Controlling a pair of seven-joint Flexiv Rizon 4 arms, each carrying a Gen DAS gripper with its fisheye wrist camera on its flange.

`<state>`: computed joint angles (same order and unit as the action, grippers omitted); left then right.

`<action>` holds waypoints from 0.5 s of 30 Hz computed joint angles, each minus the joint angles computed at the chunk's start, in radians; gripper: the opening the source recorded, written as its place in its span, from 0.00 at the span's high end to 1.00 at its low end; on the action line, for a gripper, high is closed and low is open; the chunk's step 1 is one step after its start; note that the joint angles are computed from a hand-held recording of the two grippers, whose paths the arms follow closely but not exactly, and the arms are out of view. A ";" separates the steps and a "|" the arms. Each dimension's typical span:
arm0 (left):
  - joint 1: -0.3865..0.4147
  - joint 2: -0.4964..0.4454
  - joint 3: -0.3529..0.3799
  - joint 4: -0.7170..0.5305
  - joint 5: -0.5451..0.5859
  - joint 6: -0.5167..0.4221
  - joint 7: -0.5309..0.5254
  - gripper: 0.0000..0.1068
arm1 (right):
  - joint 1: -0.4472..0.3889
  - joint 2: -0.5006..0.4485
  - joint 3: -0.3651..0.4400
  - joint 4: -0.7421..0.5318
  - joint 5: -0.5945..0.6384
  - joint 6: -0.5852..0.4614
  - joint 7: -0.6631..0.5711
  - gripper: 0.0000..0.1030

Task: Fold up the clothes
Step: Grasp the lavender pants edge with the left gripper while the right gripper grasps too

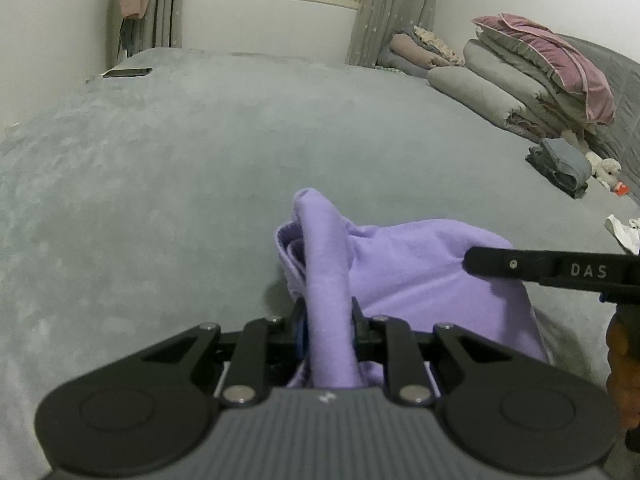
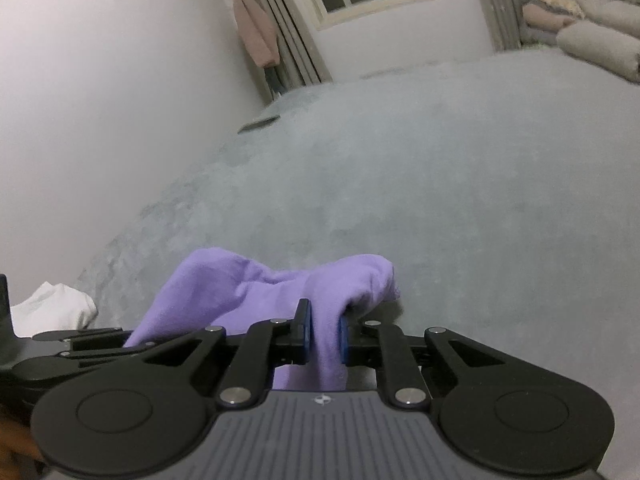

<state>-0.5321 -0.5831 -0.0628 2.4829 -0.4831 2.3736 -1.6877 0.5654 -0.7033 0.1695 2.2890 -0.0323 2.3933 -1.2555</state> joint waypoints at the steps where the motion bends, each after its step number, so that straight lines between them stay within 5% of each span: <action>1: 0.002 0.000 0.001 -0.002 0.001 -0.003 0.002 0.85 | -0.011 -0.002 0.004 -0.005 -0.010 -0.017 0.013 0.85; 15: 0.005 -0.006 0.004 0.005 0.013 0.005 0.017 0.84 | -0.283 -0.107 0.122 -0.130 -0.372 -0.116 0.343 0.74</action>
<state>-0.5267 -0.5896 -0.0590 2.4880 -0.4698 2.3785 -1.6706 0.2828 -0.8105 0.2919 2.1589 -0.4045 2.2774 -0.9125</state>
